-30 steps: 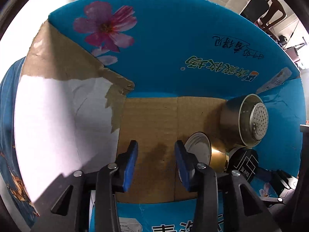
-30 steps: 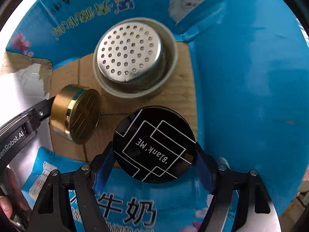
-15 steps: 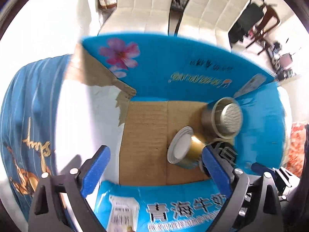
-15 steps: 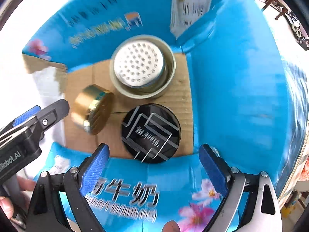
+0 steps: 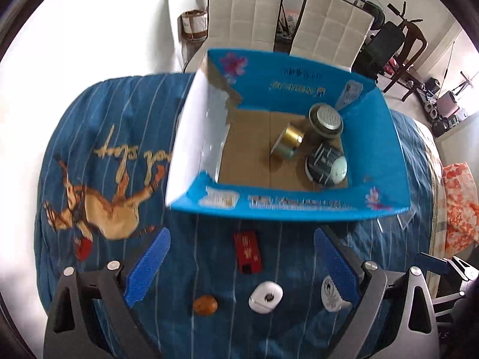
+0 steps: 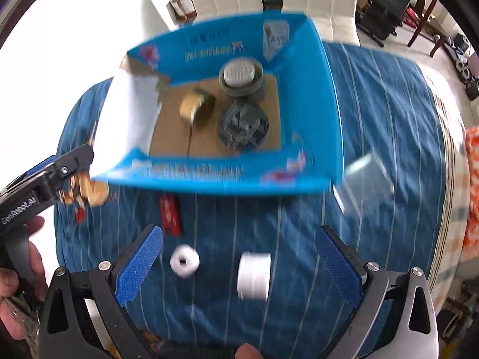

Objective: Organize rigid objects
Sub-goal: 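Lower the coaster into the blue box and open the right tool, then grasp the white round jar with the right tool while the left tool grasps the walnut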

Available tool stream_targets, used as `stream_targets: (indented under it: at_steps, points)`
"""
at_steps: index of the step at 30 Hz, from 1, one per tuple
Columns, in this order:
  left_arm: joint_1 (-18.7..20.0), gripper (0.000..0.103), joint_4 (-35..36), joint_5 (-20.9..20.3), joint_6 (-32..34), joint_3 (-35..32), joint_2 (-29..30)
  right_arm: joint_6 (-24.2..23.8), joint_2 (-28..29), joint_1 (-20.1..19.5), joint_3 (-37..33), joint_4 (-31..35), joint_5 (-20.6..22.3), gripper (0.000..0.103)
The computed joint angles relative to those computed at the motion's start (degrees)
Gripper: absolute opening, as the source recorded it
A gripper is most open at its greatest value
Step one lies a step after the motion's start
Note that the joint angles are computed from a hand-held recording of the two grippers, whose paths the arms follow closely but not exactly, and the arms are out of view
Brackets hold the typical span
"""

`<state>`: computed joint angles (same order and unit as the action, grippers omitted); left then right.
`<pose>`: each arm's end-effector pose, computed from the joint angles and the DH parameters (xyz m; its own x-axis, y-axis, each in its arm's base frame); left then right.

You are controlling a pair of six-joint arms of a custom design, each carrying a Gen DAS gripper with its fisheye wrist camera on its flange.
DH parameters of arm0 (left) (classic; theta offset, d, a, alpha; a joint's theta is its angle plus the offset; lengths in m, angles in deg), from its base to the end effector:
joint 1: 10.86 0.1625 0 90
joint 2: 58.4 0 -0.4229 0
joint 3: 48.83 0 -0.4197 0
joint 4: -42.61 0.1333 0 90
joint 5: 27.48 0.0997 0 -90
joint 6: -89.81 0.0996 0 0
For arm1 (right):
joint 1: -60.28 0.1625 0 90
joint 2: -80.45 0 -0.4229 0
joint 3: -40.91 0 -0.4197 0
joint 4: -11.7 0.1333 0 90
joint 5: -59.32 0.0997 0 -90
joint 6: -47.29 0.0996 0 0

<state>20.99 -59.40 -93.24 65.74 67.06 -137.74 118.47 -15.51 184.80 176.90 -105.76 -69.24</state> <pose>-0.3059 -0.3951 0.2041 -0.6222 0.5936 -0.5104 0.5683 0.7909 0.2269 0.2614 -0.2545 0.2155 -0.7066 0.5822 0.4023 0.3586 0.7847 -0.5057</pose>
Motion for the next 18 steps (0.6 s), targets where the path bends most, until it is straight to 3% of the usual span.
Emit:
stream_targets:
  at_steps: [3, 7, 10, 16, 18]
  points:
    - [0.5, 0.098, 2.5, -1.3, -3.2, 4.7, -2.6, 1.7, 1.1, 0.5, 3.9, -3.4, 3.9, 0.102]
    - [2.4, 0.098, 5.0, -1.7, -5.2, 9.3, -4.9, 2.0, 4.2, -1.8, 8.3, -9.6, 9.0, 0.084]
    - [5.1, 0.086, 5.8, -3.0, -6.2, 11.2, -5.8, 1.6, 7.9, -2.5, 9.4, -12.5, 9.7, 0.084]
    - [8.9, 0.076, 5.7, -3.5, -6.4, 13.2, -4.4, 0.8, 13.9, -3.7, 9.1, -15.8, 9.6, 0.084]
    - [10.3, 0.062, 5.2, -3.7, -6.2, 13.6, -3.3, -0.3, 15.9, -4.9, 9.0, -17.6, 9.6, 0.083]
